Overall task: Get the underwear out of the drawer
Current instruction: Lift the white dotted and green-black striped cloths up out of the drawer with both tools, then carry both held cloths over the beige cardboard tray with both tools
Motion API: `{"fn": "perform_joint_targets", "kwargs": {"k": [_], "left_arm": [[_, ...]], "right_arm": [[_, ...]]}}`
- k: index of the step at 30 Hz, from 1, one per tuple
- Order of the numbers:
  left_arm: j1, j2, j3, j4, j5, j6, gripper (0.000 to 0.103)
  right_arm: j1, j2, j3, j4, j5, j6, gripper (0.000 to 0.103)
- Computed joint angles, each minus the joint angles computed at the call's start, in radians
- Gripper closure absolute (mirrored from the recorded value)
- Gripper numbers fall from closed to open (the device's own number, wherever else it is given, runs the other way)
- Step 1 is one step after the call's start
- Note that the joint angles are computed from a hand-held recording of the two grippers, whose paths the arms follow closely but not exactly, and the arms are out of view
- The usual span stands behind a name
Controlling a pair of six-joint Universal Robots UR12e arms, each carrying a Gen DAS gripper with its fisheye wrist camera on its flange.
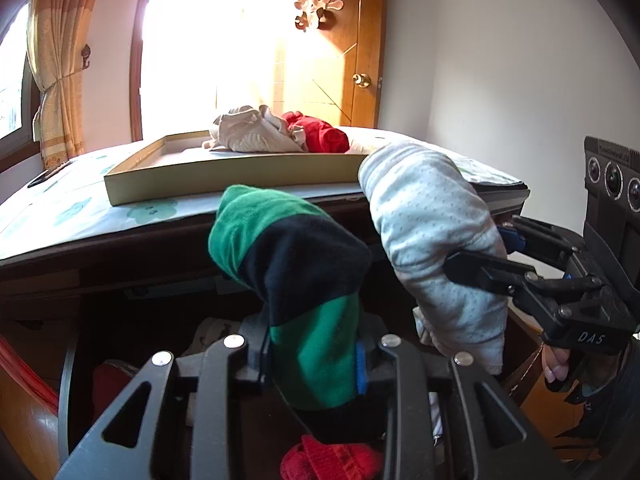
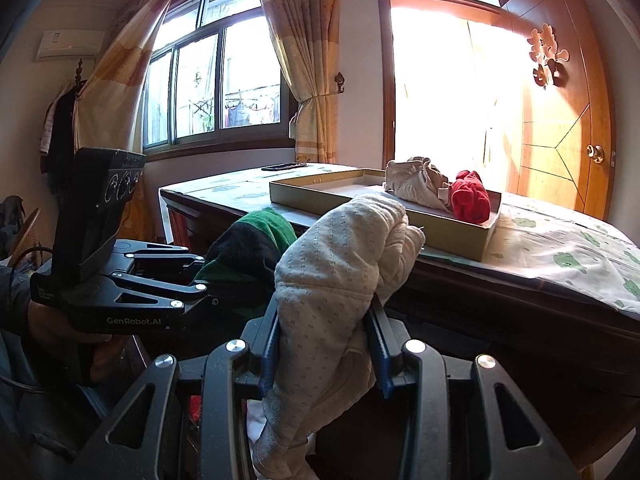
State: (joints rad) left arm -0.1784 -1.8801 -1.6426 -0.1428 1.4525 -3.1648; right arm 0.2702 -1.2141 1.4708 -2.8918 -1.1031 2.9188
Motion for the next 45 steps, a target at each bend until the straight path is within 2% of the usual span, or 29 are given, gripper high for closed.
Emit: {"fn": "perform_joint_targets", "kwargs": {"k": [15,26,45], "left_arm": [[-0.005,0.002,-0.009,0.079,0.040,0.024,0.075],[-0.001,0.002,-0.009,0.107,0.046,0.022,0.075],[0.003,0.006,-0.003,0.128,0.049,0.037,0.075]], "right_arm": [[-0.003,-0.005,0.024,-0.088,0.008,0.004,0.062],[-0.004,-0.004,0.032,-0.133,0.010,0.023,0.062],[-0.003,0.007,0.006,-0.121,0.022,0.036,0.061]]}}
